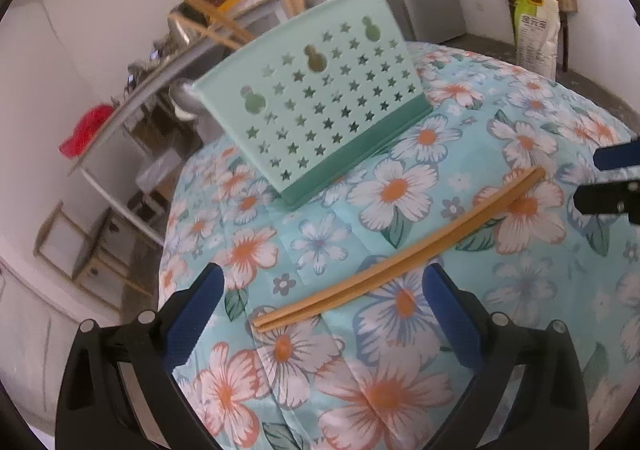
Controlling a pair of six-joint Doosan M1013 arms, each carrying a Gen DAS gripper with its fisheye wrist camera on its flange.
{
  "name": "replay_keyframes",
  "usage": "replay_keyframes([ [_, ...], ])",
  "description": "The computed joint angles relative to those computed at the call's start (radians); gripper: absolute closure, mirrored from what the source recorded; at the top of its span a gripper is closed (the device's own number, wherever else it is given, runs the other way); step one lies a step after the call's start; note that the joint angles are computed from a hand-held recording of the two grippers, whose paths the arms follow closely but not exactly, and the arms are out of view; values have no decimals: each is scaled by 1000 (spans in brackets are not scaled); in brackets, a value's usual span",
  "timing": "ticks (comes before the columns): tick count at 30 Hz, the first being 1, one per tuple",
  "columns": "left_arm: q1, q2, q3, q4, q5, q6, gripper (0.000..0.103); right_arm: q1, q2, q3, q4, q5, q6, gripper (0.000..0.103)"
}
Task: Organize utensils
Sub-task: 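Move both tools to the last pair of chopsticks on the cloth, then close the left tool on one chopstick and lift it upright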
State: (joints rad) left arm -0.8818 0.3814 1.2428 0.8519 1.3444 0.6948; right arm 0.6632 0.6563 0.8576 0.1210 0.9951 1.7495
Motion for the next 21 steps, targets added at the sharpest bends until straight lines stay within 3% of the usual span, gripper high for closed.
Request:
replay_keyframes([
  [4,-15,-18,46,44,-67,43,6,-1,1,-2,0,4,1,36],
  [12,-41,-4,70,104,-90,281,48,-10,3,2,46,4,6,36],
  [21,-10,16,44,15,-159,425,83,-20,0,6,69,-3,16,36],
])
